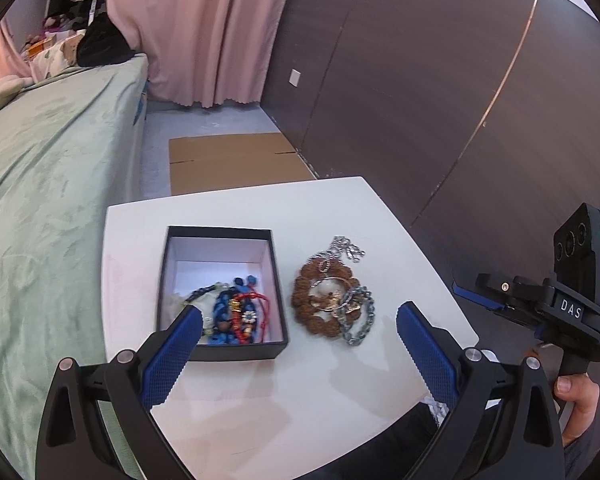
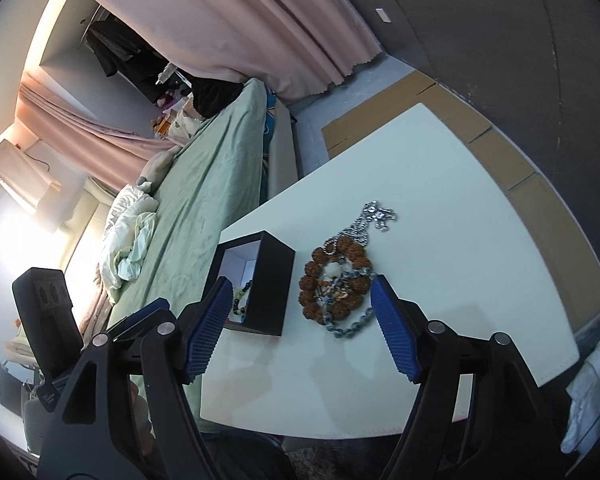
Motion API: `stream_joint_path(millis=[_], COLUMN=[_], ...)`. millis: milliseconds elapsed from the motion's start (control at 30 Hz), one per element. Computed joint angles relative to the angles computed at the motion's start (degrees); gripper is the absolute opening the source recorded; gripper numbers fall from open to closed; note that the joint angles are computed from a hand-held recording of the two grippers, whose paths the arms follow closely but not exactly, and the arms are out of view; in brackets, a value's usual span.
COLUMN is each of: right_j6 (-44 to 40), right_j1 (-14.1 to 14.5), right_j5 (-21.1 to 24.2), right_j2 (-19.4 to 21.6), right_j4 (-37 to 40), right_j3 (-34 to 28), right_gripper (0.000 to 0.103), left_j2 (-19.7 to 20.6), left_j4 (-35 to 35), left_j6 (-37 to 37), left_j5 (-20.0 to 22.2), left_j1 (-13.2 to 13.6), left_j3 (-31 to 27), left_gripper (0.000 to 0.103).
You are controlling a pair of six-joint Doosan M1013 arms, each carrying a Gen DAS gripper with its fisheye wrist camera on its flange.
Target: Organize jewelry
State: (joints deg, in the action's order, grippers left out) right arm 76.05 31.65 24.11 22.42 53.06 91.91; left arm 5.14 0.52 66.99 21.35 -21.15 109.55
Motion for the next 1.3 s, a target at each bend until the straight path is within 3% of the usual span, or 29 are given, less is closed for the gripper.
stream_joint_path(millis=[100, 333, 567, 967, 1167, 1300], right_j6=[3.3, 8.8, 9.0, 6.5, 6.3, 6.4], right_j1=[-0.4, -1.9, -3.1, -3.6, -3.6, -3.6], right_j5=[0.2, 1.9, 3.0, 4.9, 5.9, 6.3], right_j2=[-0.2, -0.2, -0.5, 0.0, 0.4, 0.6], right_j4=[-2.6, -4.0, -2.2, -0.8, -1.0, -1.3], right_j3=[0.5, 1.3, 2.2, 1.8, 1.3, 1.1], right_gripper=[0.072, 0.072, 0.072, 0.072, 0.072, 0.072], left_j2=[0.6, 3.6, 7.1, 12.2, 13.8, 14.5], left_j4=[-2.5, -10.7, -6.9, -1.3, -0.3, -2.5], left_j6=[3.0, 13.5, 15.6, 15.1, 15.0, 16.3], left_j5=[0.3, 2.9, 6.3, 9.0, 9.3, 9.8], left_j1=[-0.3, -1.0, -2.6, -3.8, -3.8, -3.2], left_j3=[-0.5, -3.1, -5.7, -9.2, -10.5, -11.0], left_gripper=[0.093, 0.068, 0.044, 0.029, 0.028, 0.015])
